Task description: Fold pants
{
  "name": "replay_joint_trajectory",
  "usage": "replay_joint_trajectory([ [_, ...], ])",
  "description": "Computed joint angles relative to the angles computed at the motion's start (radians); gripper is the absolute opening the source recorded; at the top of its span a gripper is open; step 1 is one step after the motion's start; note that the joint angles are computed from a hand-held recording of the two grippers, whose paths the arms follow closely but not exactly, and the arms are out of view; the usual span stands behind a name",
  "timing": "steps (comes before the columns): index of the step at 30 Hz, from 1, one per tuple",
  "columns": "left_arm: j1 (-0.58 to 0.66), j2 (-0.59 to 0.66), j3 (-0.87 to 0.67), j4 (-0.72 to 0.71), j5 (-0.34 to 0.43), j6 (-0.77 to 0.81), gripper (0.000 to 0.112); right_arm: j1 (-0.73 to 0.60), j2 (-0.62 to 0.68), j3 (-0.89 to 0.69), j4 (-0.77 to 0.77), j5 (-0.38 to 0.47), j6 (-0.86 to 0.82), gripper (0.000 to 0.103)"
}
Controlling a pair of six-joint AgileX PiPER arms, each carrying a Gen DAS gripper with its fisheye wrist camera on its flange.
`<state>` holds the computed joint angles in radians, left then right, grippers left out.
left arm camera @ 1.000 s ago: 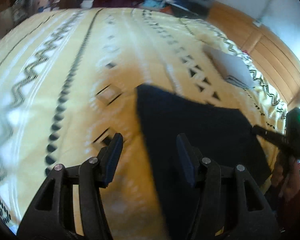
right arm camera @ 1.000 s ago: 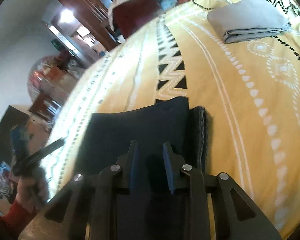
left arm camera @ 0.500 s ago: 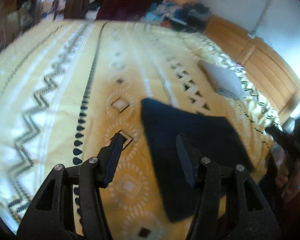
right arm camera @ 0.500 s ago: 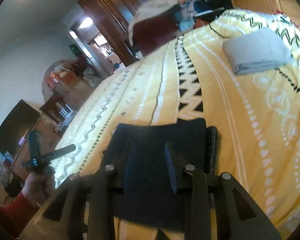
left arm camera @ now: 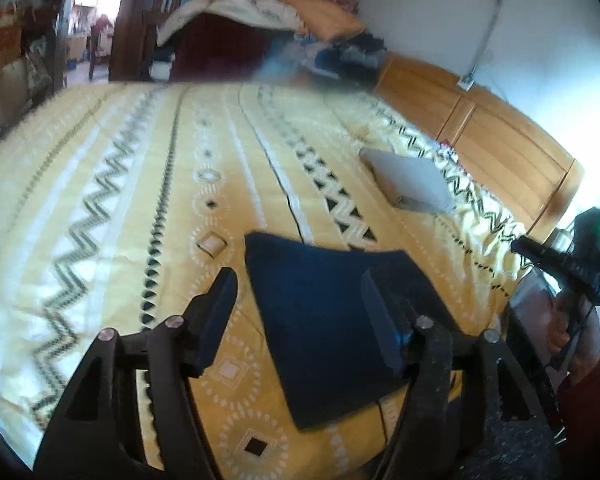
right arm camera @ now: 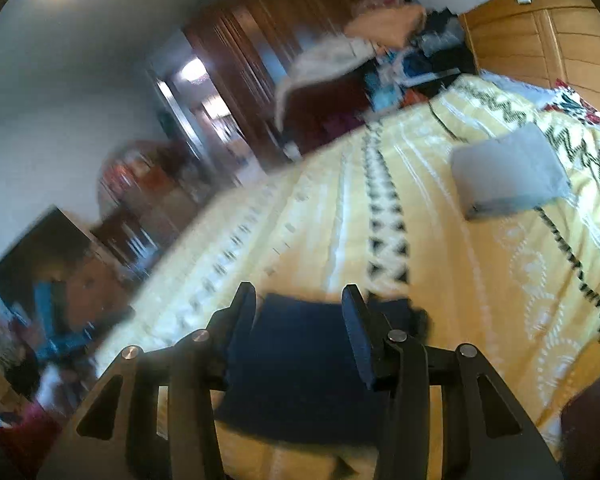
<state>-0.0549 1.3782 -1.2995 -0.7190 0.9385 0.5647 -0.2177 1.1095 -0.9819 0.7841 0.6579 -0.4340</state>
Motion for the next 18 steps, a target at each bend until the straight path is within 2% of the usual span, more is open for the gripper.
replay_joint_trajectory([
  [2,-0.033,0.061,0.013,-0.005,-0.043,0.004,0.065,-0.003,0.075,0.017,-0.053,-0.014,-0.012,0.049],
  [6,-0.085,0.234,0.004,-0.012,-0.101,0.019,0.063,-0.011,0.319,-0.016,-0.036,-0.030,-0.101,0.049],
  [10,-0.111,0.299,0.013,-0.002,-0.121,0.000,0.063,0.005,0.557,-0.116,-0.058,-0.071,-0.107,0.049],
  [16,-0.131,0.350,-0.005,0.007,-0.129,-0.003,0.063,0.018,0.708,-0.219,-0.064,-0.081,-0.108,0.049],
  [18,-0.145,0.377,-0.029,0.029,-0.134,-0.026,0.063,0.019,0.741,-0.243,-0.065,-0.079,-0.105,0.045],
])
